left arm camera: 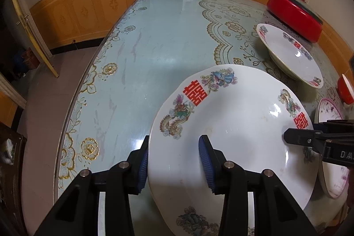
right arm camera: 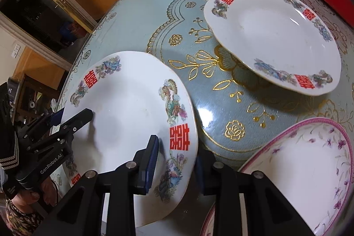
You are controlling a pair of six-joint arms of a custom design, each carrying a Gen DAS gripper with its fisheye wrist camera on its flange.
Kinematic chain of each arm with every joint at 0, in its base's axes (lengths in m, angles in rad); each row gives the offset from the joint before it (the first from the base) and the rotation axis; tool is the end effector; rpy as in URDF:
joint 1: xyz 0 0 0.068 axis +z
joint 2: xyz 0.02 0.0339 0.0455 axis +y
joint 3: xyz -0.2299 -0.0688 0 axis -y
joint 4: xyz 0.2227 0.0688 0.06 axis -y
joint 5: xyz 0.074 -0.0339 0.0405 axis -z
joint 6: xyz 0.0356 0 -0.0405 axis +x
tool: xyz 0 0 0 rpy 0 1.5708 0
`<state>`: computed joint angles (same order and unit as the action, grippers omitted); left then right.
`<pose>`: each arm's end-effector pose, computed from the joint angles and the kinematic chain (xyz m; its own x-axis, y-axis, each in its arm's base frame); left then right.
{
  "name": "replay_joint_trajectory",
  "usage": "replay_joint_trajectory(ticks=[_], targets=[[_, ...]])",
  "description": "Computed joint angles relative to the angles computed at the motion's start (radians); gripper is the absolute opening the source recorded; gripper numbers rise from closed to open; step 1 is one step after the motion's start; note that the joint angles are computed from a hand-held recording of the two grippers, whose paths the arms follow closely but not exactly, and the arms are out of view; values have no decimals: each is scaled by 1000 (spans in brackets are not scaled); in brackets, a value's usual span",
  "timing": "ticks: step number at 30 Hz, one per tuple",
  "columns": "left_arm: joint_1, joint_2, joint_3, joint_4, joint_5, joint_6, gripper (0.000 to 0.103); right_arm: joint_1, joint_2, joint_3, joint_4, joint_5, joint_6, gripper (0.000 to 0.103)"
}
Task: Organize plates and bowls
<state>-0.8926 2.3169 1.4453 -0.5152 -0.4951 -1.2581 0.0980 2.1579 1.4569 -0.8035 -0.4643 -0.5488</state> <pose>0.2544 -0.2889 0.0469 -0.7898 -0.3542 -0.5007 -0.3929 0.9191 -0.0304 0.3599 0.0514 0.1015 -0.7862 -0.5460 -0.2896 -0.6178 0.7058 0.3466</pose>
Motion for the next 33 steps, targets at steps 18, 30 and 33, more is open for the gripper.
replay_joint_trajectory(ticks=[18, 30, 33], targets=[[-52, 13, 179, -124, -60, 0, 44, -135, -108, -2, -122, -71, -62, 30], [-98, 219, 642, -294, -64, 66, 43, -358, -90, 140, -279, -128, -164, 30], [-116, 362, 917, -421, -70, 100, 43, -423, -43, 204, -328, -131, -182, 30]])
